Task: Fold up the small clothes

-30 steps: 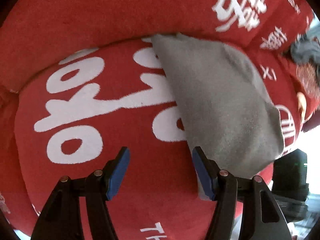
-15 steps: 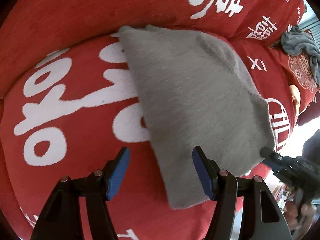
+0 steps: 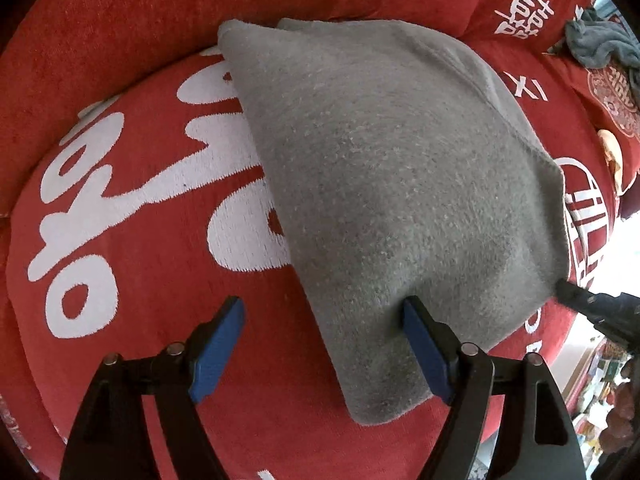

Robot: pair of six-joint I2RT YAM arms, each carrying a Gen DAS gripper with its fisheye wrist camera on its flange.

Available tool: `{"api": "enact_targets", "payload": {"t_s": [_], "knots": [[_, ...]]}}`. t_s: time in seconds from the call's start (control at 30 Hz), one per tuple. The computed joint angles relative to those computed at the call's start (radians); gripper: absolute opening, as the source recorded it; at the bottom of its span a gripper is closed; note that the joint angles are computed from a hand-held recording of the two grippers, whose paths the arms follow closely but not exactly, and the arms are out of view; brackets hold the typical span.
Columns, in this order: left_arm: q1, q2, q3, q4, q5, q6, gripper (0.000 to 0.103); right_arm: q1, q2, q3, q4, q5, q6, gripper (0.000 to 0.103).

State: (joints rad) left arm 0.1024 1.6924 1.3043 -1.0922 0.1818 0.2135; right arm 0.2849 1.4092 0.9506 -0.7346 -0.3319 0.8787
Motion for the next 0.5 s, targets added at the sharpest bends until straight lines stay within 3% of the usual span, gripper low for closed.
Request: {"api": "enact_targets", "payload": {"t_s": [0.07,0.17,0.23,0.3,0.43,0.47,0.5], "knots": [[-0.003,0.005,0.025,-0.018,0.003,-0.013,0.081,-0.004,0.022,0.069,-0.037,0.078,-0.014,0.013],[0.013,-0.006,0.069,-0.032,0.028,-0.026,0.081,-0.055,0.052,0.139,-0.024,0.085,-0.065,0.019],[0.032,0.001,0.109,-0.022,0.033,-0.045,0.081,-0.097,0.096,0.196,-0.018,0.032,-0.121,0.042],[0.043,0.028,0.148,-0.002,0.024,-0.071,0.081,-0.119,0.221,0.299,0.003,-0.036,-0.176,0.046],[0.057,0.134,0.256,0.012,0.006,-0.127,0.081,-0.139,0.505,0.524,-0.023,-0.179,-0.29,0.043],[0.063,0.15,0.273,0.011,0.005,-0.127,0.081,-0.139,0.556,0.562,-0.037,-0.213,-0.296,0.035],[0.057,0.162,0.283,0.015,0.0,-0.135,0.081,-0.139,0.583,0.581,-0.039,-0.232,-0.293,0.017]]}}
